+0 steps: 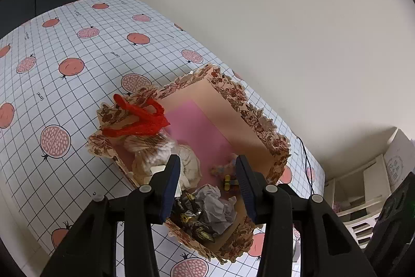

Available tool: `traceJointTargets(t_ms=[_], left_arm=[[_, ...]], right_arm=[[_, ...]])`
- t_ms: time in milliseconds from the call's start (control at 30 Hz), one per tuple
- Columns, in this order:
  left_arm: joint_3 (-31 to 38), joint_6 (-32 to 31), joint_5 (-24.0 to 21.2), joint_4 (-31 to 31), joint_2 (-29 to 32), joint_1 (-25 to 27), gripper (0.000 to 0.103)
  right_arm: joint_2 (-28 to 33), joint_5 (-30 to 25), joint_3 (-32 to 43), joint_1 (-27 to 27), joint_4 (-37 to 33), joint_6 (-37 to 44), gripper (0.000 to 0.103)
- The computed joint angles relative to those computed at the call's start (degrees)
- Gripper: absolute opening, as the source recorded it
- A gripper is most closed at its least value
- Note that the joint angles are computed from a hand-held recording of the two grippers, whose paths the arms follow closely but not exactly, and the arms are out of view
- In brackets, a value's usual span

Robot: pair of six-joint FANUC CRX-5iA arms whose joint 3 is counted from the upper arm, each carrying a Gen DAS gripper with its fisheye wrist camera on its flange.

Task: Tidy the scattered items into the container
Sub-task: 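Open the left tool to drop the clip while the right tool releases the block toy into the box, then withdraw both tools from the box toward the black car and white plastic piece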

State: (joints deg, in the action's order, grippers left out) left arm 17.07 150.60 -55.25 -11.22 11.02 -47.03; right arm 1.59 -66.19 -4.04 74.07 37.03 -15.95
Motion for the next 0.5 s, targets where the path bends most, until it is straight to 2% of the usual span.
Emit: traceJointTargets(t_ms=[500], left_arm=[[2.96,-1.27,-2.25,-0.80,1.49,-1.21,0.051]], right_arm=[[-2.27,-2.30,-2.19,0.52,1.23,-2.62,0.069]])
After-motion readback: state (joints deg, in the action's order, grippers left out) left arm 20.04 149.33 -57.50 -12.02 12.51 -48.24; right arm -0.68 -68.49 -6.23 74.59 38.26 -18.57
